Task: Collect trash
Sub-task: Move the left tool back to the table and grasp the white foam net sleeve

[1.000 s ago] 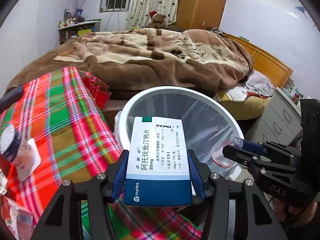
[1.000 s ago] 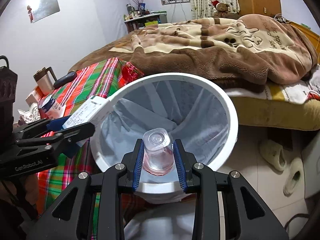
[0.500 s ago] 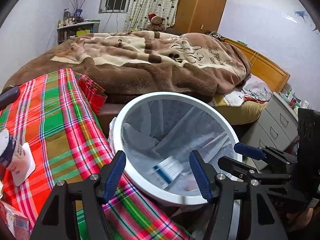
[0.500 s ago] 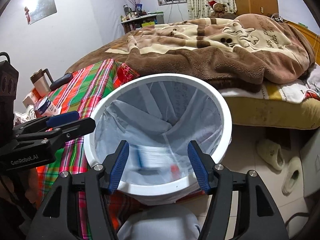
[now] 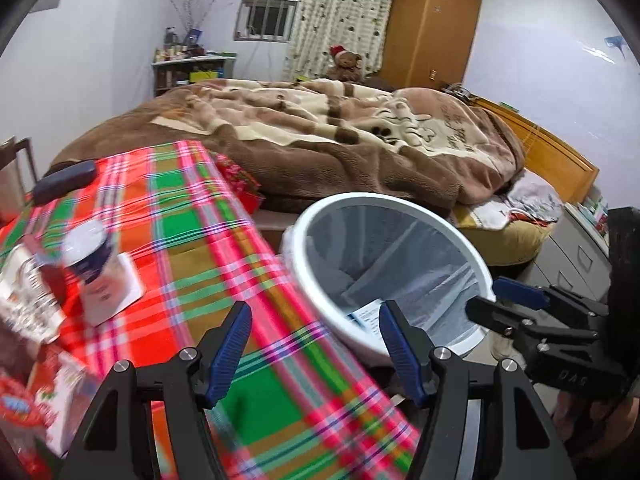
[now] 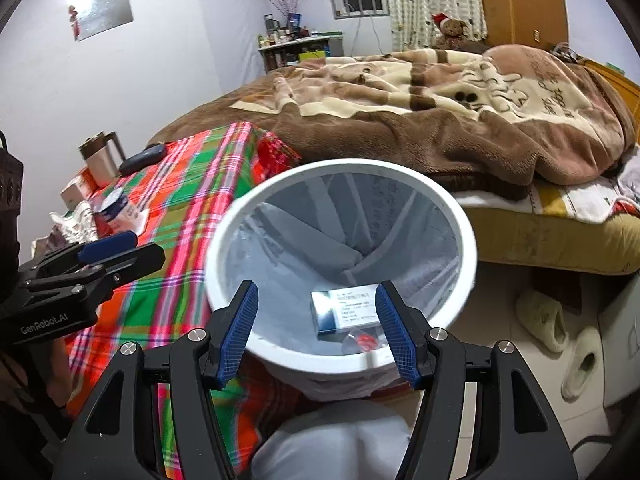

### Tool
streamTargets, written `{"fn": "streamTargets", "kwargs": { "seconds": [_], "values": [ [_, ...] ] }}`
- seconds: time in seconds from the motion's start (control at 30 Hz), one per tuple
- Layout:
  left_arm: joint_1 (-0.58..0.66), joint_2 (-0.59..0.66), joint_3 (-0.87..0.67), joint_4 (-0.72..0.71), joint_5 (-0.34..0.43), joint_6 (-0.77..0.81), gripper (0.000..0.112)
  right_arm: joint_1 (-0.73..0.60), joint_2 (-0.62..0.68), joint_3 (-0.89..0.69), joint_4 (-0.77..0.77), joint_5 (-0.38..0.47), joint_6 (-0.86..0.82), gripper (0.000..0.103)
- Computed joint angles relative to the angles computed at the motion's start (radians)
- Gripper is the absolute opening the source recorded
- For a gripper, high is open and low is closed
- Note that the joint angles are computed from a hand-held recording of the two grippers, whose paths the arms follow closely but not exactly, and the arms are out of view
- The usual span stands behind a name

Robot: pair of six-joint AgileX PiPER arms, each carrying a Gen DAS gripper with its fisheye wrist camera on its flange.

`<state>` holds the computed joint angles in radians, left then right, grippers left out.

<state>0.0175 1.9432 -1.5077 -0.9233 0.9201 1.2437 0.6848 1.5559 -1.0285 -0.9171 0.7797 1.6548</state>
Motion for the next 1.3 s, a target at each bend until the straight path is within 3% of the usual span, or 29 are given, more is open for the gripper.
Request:
{"fn": "streamTargets", "kwargs": {
  "seconds": [0.47,0.57,0.9,1.3],
  "values": [
    [0.206,-0.064,0.097,-0.028,0.010,0.101,0.066,0.073,0.078,-0.114,0.016,-0.035,-0.036,0.063],
    [0.250,-0.055,0.086,-0.013,0.045,0.099,0.066,0.075,0.100,-0.142,0.049,-0.054,-0.078,0.063],
    [0.378,-0.035,0.077,-0.017,0.050,0.133,0.066,0.096,0.165,-0.237,0.145,-0.100,-0.210,0.063],
    [0.407,0.003,0.092,0.044,0.032,0.190,0.065,0.126,0.202,-0.306,0.213,-0.113,-0.321,0.063]
  ]
}}
